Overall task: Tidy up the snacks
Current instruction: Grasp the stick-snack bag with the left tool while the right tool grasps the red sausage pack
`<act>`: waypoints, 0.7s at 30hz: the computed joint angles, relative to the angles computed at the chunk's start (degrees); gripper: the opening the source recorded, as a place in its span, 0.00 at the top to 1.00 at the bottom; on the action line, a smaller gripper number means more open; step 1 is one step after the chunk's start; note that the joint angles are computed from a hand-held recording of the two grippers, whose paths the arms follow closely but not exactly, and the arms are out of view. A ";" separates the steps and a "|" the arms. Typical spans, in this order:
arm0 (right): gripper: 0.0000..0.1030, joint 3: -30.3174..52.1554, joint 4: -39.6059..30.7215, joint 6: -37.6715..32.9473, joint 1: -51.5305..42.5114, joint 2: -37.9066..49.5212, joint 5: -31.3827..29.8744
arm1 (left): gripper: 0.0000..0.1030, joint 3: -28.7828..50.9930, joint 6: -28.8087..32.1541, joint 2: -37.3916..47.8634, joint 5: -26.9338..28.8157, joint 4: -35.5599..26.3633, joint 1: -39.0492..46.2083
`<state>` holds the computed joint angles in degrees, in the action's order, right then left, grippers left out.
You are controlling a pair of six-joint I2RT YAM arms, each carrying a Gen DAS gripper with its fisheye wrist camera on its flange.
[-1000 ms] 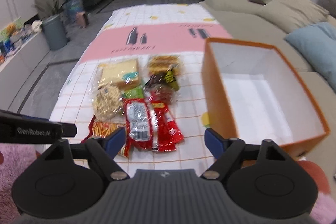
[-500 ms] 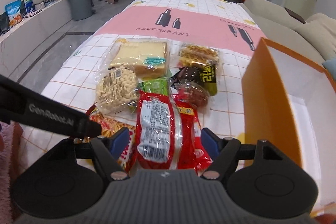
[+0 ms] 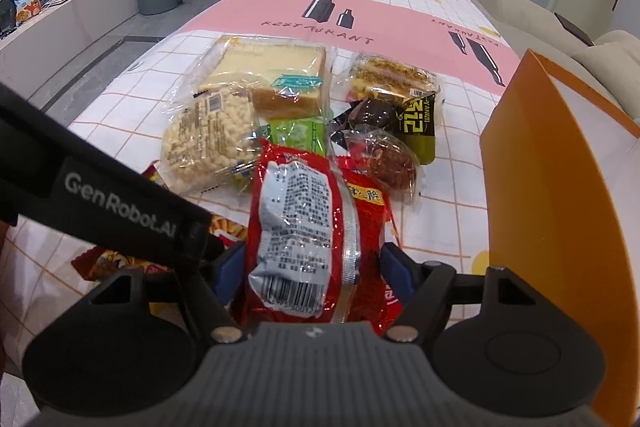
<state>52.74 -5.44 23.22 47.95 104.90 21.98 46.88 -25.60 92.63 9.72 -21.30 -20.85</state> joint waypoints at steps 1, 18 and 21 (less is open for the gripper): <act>0.32 -0.13 0.42 -0.47 0.15 0.18 0.45 | 0.34 0.13 -0.07 0.37 0.14 0.02 0.05; 0.56 -1.45 0.09 -3.09 1.44 -1.41 4.22 | 0.53 -3.08 -0.73 -4.55 -2.60 0.81 -0.35; 0.58 -1.78 -0.91 -2.90 1.69 -3.13 4.39 | 0.54 -3.96 -1.04 -7.31 -4.10 0.26 -0.64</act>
